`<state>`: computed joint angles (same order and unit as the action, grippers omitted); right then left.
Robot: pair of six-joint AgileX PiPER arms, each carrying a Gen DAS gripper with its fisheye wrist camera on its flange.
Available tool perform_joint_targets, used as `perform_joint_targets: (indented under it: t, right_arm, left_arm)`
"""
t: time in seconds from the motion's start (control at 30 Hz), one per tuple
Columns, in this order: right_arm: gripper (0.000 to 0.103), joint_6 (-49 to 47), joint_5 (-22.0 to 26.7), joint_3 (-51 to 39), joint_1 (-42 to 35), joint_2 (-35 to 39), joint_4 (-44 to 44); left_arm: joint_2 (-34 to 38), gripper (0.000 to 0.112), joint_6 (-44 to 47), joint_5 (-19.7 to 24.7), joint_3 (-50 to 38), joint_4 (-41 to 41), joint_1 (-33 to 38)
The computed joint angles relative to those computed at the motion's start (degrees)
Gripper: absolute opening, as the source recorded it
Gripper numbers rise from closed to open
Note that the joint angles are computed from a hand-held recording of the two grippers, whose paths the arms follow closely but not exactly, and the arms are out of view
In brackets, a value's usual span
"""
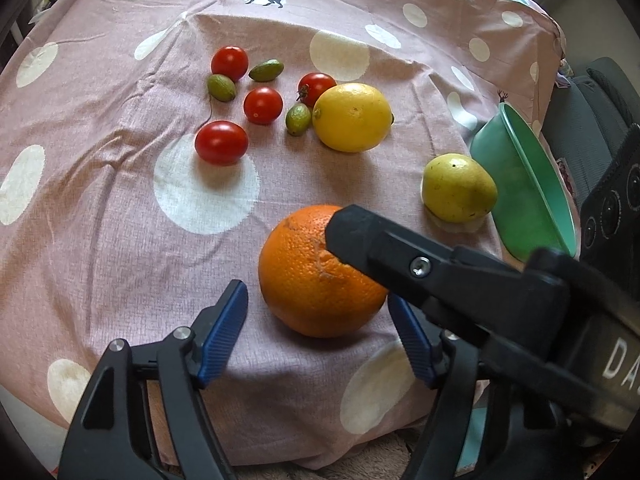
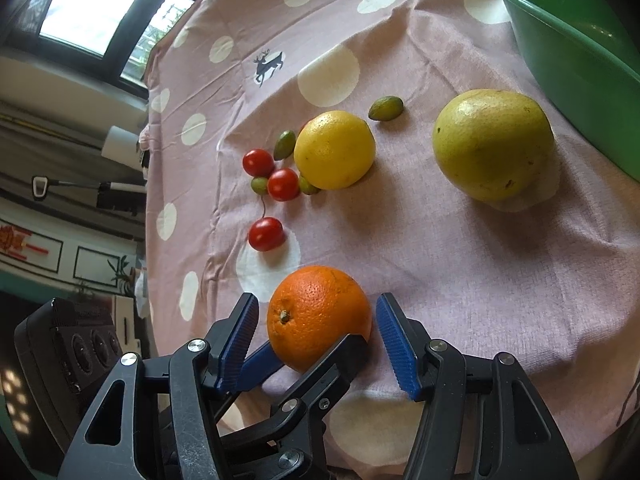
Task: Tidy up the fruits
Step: 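Move the right tool toward the orange and open its fingers around it, then close the right gripper on the orange and lift it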
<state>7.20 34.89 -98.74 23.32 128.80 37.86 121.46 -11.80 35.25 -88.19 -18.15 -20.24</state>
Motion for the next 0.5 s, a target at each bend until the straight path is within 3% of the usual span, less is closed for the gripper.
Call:
perform_joint_targets:
  t: [0.5]
  right_arm:
    - [0.063, 6.3, 1.2, -2.7, 0.8, 1.2, -7.1]
  left_arm:
    - [2.5, 0.094, -4.7, 1.9, -3.5, 5.9, -1.1]
